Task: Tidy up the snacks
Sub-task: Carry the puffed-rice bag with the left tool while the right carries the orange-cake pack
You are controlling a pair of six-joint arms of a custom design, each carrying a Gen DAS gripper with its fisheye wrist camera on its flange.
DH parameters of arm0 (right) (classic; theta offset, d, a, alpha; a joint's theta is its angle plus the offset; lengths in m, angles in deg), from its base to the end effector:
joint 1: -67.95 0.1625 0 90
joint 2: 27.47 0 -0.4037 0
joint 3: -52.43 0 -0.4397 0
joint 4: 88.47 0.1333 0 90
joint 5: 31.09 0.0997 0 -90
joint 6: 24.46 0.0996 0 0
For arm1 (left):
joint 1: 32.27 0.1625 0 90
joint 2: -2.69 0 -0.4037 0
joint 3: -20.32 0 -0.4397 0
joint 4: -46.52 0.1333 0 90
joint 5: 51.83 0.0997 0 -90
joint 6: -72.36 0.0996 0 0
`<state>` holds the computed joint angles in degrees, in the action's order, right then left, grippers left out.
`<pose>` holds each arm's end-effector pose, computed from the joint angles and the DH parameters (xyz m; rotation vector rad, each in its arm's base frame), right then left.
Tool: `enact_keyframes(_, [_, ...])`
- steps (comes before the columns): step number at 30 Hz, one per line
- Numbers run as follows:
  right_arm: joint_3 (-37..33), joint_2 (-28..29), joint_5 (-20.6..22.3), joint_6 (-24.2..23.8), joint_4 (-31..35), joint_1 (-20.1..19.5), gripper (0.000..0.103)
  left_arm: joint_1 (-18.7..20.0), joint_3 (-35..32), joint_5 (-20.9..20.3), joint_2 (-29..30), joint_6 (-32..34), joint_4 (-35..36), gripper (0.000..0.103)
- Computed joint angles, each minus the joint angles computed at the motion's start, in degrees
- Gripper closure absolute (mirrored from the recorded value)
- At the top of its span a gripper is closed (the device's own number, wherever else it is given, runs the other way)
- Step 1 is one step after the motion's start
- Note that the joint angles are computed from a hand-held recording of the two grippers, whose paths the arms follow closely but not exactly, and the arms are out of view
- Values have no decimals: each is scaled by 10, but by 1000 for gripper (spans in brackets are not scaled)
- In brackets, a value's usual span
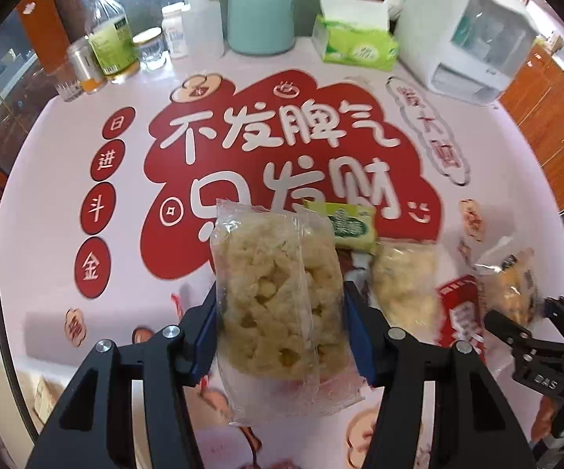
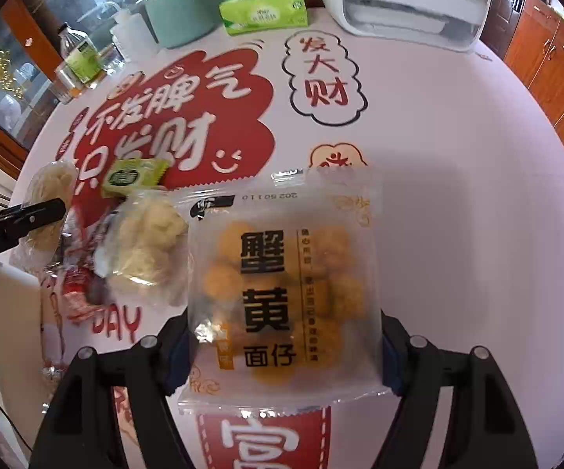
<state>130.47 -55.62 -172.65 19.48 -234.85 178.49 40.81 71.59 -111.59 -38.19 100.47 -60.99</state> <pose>0.3133 -0.6785 -0.0336 -0.5372 -2.2783 0.7151 -0.0711 -0.8640 0.2744 0.9564 2.4216 -0.0926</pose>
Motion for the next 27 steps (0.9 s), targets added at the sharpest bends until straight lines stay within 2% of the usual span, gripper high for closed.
enact_keyframes(6, [-11, 2, -5, 9, 6, 29, 28, -12, 84, -10, -90, 5, -3, 47])
enact_keyframes(12, [-36, 19, -12, 26, 23, 66, 28, -15, 155, -44, -184, 19, 2, 47])
enact_keyframes(19, [-61, 40, -10, 68, 53, 104, 28, -2, 192, -74, -258, 26, 29, 47])
enact_keyframes(27, [-106, 77, 12, 112, 118, 137, 28, 23, 201, -84, -303, 37, 41, 47])
